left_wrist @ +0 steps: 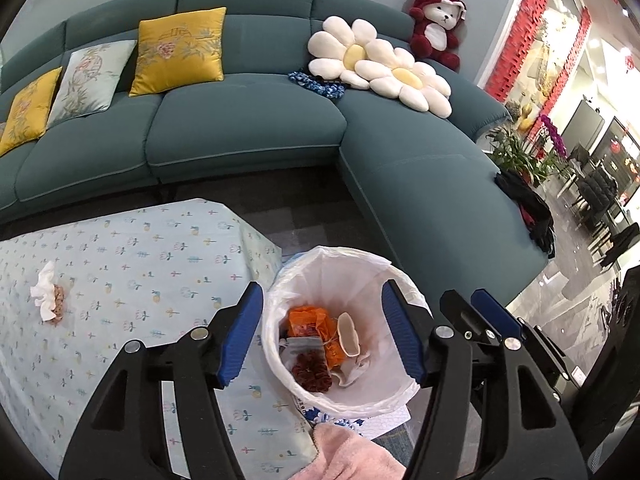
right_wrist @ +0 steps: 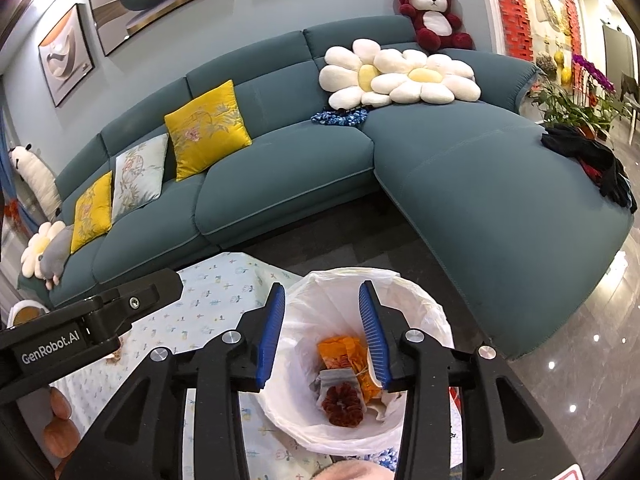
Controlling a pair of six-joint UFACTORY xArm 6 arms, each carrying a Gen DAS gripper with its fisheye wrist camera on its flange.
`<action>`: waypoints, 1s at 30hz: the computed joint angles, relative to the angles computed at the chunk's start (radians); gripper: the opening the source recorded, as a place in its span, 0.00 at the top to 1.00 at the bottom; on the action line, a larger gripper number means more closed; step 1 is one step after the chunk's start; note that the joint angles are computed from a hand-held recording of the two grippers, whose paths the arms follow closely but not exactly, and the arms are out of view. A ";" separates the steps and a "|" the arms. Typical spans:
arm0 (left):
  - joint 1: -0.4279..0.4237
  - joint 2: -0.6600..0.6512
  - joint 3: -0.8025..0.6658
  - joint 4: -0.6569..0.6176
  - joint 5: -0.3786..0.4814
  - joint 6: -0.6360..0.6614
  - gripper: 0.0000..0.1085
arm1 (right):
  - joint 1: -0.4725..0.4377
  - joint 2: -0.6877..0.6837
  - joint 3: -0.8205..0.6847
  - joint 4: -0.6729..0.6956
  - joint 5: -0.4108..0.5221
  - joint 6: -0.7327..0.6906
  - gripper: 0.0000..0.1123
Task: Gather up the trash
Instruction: 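Move both open tools back toward the white tissue and tan scrunchie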
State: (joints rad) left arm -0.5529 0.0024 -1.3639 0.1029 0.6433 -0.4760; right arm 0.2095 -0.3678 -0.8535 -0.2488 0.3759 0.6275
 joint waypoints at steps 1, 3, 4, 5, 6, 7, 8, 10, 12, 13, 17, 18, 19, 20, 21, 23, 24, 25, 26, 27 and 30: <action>0.007 -0.010 0.011 -0.001 -0.003 -0.002 0.46 | 0.006 0.003 -0.005 -0.005 0.002 0.004 0.65; 0.022 -0.025 0.028 -0.011 -0.009 0.003 0.45 | 0.023 0.012 -0.018 -0.023 0.010 0.019 0.63; 0.029 -0.038 0.042 -0.009 -0.011 -0.002 0.45 | 0.034 0.018 -0.027 -0.034 0.013 0.029 0.62; 0.035 -0.047 0.051 -0.011 -0.013 0.000 0.45 | 0.042 0.022 -0.032 -0.042 0.016 0.036 0.61; 0.046 -0.060 0.065 -0.014 -0.015 0.002 0.45 | 0.053 0.029 -0.042 -0.049 0.021 0.043 0.60; 0.053 -0.068 0.074 -0.016 -0.017 0.004 0.45 | 0.066 0.039 -0.053 -0.057 0.027 0.050 0.60; 0.062 -0.077 0.085 -0.020 -0.020 0.007 0.45 | 0.076 0.045 -0.060 -0.065 0.031 0.057 0.60; 0.086 -0.101 0.114 -0.033 -0.025 0.012 0.44 | 0.101 0.066 -0.084 -0.081 0.043 0.070 0.60; 0.114 -0.127 0.147 -0.045 -0.032 0.019 0.42 | 0.125 0.087 -0.107 -0.094 0.053 0.084 0.60; 0.127 -0.135 0.157 -0.047 -0.034 0.022 0.41 | 0.141 0.101 -0.122 -0.103 0.059 0.094 0.60; 0.194 -0.185 0.225 -0.075 -0.044 0.055 0.40 | 0.194 0.156 -0.171 -0.121 0.070 0.126 0.54; 0.212 -0.196 0.240 -0.083 -0.045 0.064 0.40 | 0.208 0.171 -0.185 -0.122 0.074 0.128 0.53; 0.234 -0.208 0.258 -0.092 -0.045 0.074 0.40 | 0.227 0.194 -0.206 -0.122 0.080 0.131 0.53; 0.255 -0.218 0.273 -0.102 -0.046 0.085 0.39 | 0.241 0.211 -0.221 -0.124 0.084 0.134 0.53; 0.283 -0.231 0.292 -0.110 -0.046 0.097 0.38 | 0.258 0.236 -0.244 -0.123 0.088 0.134 0.53; 0.327 -0.248 0.319 -0.123 -0.048 0.121 0.36 | 0.287 0.276 -0.283 -0.120 0.096 0.133 0.53; 0.350 -0.256 0.332 -0.129 -0.048 0.133 0.35 | 0.303 0.297 -0.303 -0.118 0.100 0.133 0.53; 0.379 -0.264 0.347 -0.140 -0.049 0.151 0.35 | 0.317 0.320 -0.325 -0.114 0.104 0.131 0.53; 0.405 -0.268 0.357 -0.148 -0.049 0.167 0.34 | 0.337 0.352 -0.354 -0.104 0.108 0.125 0.53; 0.440 -0.272 0.371 -0.161 -0.050 0.190 0.34 | 0.352 0.375 -0.375 -0.101 0.112 0.124 0.53; 0.513 -0.266 0.387 -0.180 -0.049 0.238 0.34 | 0.396 0.457 -0.456 -0.089 0.132 0.111 0.53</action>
State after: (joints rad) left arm -0.0394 -0.2637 -0.9773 -0.0770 0.5944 -0.2380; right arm 0.6055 0.0893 -1.3093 -0.3375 0.5082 0.7382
